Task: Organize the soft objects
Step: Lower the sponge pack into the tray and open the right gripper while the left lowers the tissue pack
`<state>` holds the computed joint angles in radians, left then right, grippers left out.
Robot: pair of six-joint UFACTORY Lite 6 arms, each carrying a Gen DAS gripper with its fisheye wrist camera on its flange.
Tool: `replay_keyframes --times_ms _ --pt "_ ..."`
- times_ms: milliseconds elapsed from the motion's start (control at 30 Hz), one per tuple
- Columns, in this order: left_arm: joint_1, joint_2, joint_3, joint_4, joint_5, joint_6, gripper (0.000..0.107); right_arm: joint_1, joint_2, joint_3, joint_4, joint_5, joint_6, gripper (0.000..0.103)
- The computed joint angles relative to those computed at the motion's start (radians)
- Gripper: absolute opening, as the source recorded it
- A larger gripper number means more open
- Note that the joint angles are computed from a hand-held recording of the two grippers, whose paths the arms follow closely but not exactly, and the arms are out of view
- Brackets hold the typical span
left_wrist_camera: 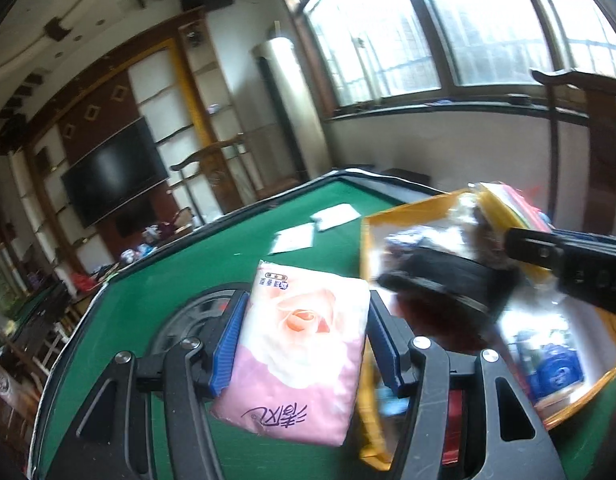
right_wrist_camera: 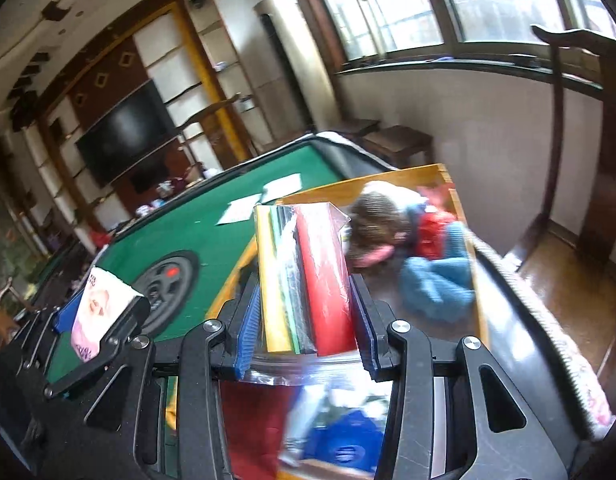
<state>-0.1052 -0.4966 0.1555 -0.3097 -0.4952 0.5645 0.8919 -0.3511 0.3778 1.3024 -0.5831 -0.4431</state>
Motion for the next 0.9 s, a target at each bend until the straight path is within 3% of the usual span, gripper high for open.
replay_keyframes --times_ms 267,533,900 --pt "-0.233 0.178 0.011 -0.244 -0.136 0.111 0.059 -0.063 0.061 0.0 -0.025 0.031 0.022 0.042" --pt "-0.196 0.261 0.032 -0.172 -0.151 0.036 0.059 -0.104 0.156 0.03 -0.093 0.044 0.086 0.042" --pt "-0.174 0.295 0.072 -0.12 -0.13 -0.008 0.059 -0.029 0.23 0.084 0.059 -0.033 -0.029 0.042"
